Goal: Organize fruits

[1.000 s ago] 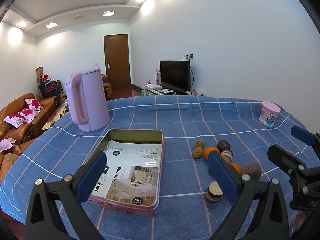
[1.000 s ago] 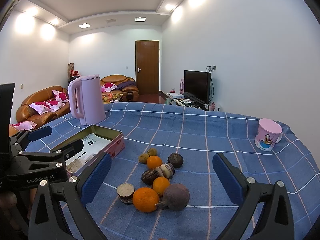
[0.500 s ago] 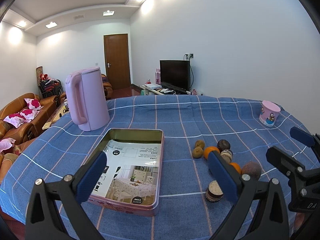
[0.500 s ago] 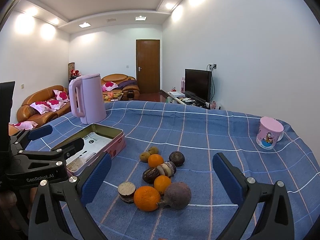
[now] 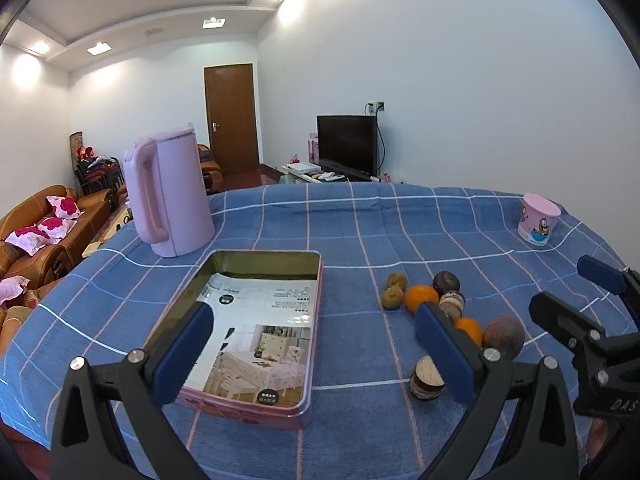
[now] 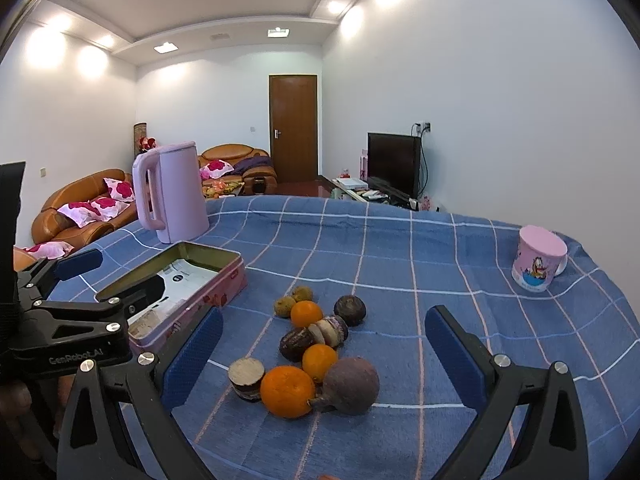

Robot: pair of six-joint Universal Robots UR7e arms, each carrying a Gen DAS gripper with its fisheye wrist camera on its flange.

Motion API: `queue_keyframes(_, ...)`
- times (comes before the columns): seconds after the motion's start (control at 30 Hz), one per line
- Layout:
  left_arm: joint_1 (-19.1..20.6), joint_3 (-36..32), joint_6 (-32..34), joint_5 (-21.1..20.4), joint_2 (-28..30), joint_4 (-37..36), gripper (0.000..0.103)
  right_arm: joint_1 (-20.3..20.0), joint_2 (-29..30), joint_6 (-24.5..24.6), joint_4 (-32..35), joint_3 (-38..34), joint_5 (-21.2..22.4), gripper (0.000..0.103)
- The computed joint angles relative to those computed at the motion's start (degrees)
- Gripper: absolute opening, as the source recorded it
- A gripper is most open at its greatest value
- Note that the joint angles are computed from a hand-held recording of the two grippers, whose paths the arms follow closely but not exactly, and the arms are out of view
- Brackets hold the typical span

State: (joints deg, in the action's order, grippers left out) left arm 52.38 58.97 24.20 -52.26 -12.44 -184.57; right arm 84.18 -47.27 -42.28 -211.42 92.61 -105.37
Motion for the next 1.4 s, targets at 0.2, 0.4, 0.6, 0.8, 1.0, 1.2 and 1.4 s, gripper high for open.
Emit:
queue_keyframes(0.2, 0.44, -0.96, -0.77, -0.47, 1.36, 1.79, 0.103, -1.65, 0.85, 2.51, 1.35, -1.84, -2.41, 0.102)
queue_keyframes(0.4, 0.68, -1.24, -0.65, -1.61, 2.53, 3.65, 0.102, -2.99, 0.88, 6.22, 6.12, -3.23, -3.12, 0.095)
queue_keyframes(0.6, 0.53, -1.40, 0.24, -2.06, 3.28, 5.25, 0.098, -4.09, 0.82, 11.12, 13.63, -5.40, -3.46, 0.081)
queue_keyframes(0.8, 0.34, -0.91, 1.12, -2.80, 3.24, 5.78, 0.097, -4.75, 0.17, 14.86, 22.91, -7.10, -2.84, 0.070)
queue_keyframes(1.0, 0.39, -0.75, 1.48, -3.76, 3.04, 7.20, 0.088, -5.91, -1.31, 16.46, 24.70, -5.58, 1.49, 0.049)
queue_keyframes(1.2, 0.35, -0.65, 1.21, -5.83, 2.67, 11.14, 0.078, -6.37, -2.34, 16.09, 20.50, -3.65, 1.88, 0.049)
queue_keyframes(1.4, -0.22, -2.58, 1.92, -4.22, 3.78, 16.21, 0.071, -6.98, -2.93, 16.45, 20.94, -3.37, 3.40, 0.049)
